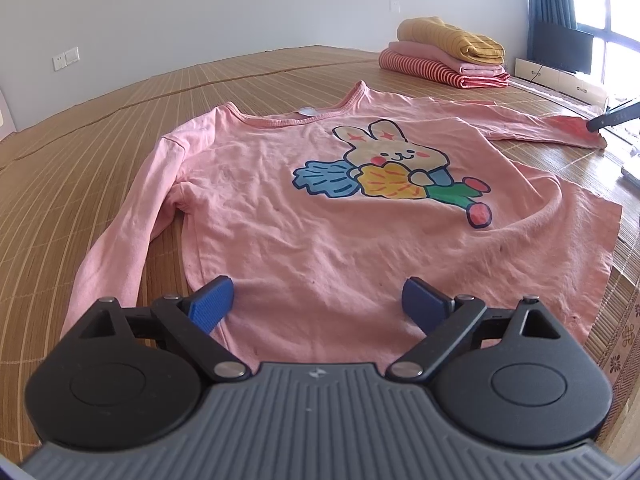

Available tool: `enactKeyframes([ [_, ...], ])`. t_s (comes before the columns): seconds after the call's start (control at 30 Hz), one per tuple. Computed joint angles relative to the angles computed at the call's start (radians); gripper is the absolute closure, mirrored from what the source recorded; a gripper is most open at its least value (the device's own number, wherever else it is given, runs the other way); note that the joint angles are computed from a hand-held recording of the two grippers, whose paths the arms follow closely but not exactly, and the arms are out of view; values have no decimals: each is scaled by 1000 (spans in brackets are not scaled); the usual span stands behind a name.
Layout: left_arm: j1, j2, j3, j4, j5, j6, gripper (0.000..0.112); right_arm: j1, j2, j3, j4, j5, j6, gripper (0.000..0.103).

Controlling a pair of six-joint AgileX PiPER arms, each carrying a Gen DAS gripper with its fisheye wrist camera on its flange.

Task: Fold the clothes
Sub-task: 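Grasp the sleeve cuff with the right gripper and pull it straight, then release the sleeve cuff and withdraw the right gripper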

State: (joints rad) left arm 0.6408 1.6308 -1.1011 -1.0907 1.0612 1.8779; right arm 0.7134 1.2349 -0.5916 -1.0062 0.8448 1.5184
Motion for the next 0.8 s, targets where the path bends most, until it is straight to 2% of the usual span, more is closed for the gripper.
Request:
enactKeyframes([
  [0.07,1,0,0,0,1,0,18,-6,-66,39,-81,51,135,98],
  [0.13,2,2,-2,0,3,0,18,-44,-81,59,-142,104,202,98],
  [0.3,2,7,-9,0,6,-2,18,-309,-32,91,-213,-55,264,95],
  [0.37,5,11,-14,0,10,-2,18,-358,-1,90,-203,-66,280,79],
  [0.43,6,14,-18,2,13,-4,18,-349,-9,102,-202,-34,311,75],
  [0.47,7,15,-21,4,14,-4,17,-344,-19,105,-198,-21,312,68],
  [0.53,6,16,-22,5,14,-4,17,-316,-49,119,-198,-11,322,63],
  [0.67,7,15,-24,7,16,-5,17,-260,-75,125,-197,-81,277,63],
  [0.77,6,16,-32,9,19,-13,17,-259,-61,104,-207,-186,228,63],
  [0.8,8,16,-31,11,21,-12,17,-246,-40,86,-189,-186,199,63],
])
